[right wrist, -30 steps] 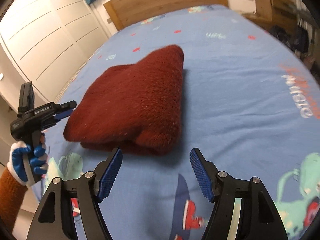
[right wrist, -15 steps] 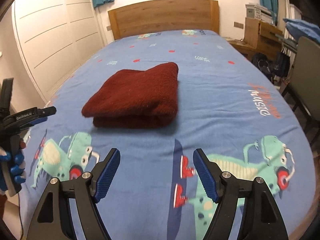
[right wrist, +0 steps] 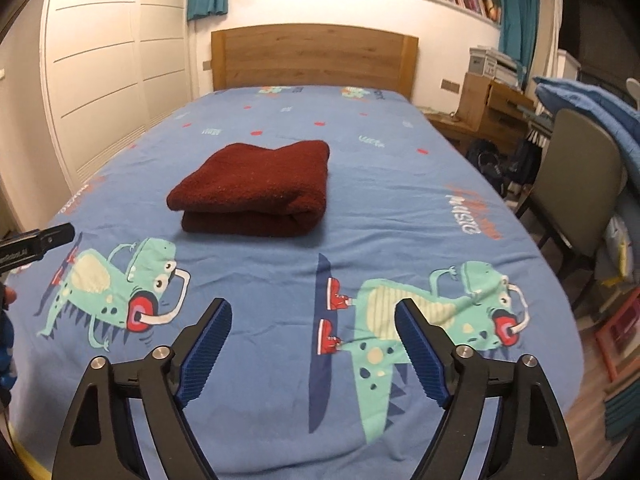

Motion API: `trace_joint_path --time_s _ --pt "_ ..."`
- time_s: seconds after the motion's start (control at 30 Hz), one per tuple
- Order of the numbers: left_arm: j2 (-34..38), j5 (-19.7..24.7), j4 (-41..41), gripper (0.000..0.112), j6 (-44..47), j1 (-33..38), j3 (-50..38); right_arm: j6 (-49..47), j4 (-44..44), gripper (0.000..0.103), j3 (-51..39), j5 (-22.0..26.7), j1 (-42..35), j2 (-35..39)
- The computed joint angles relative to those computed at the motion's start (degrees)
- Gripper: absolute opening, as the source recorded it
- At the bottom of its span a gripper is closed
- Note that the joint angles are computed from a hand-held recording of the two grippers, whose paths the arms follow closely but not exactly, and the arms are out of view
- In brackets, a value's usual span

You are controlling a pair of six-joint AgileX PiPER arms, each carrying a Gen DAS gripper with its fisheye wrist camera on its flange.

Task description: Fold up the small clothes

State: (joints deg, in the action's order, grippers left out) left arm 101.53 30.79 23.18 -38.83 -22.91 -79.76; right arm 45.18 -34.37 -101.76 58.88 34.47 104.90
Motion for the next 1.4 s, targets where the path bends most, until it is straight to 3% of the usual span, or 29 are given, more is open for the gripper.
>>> trace_joint_path --time_s 0.2,0.4,0.7,1.4 --pt "-2.14 1.33 12.16 0.099 -10.87 -5.08 3.3 3.62 -4.23 0.091 2.81 0.27 2.41 -3.55" --pt "-3.07 2.6 18.92 0.1 -17.66 -8.14 3.91 5.63 -7.29 0.091 2.84 1.04 3.94 -5.58" --pt "-3.98 3.0 24.86 0.1 -22.55 -10.45 4.1 7.21 -8.69 0.091 3.21 1.45 4.76 -7.06" --pt "-2.8 4.67 30.1 0.1 -27.01 -11.68 2.75 5.52 -7.22 0.091 0.49 2.83 4.61 -5.41"
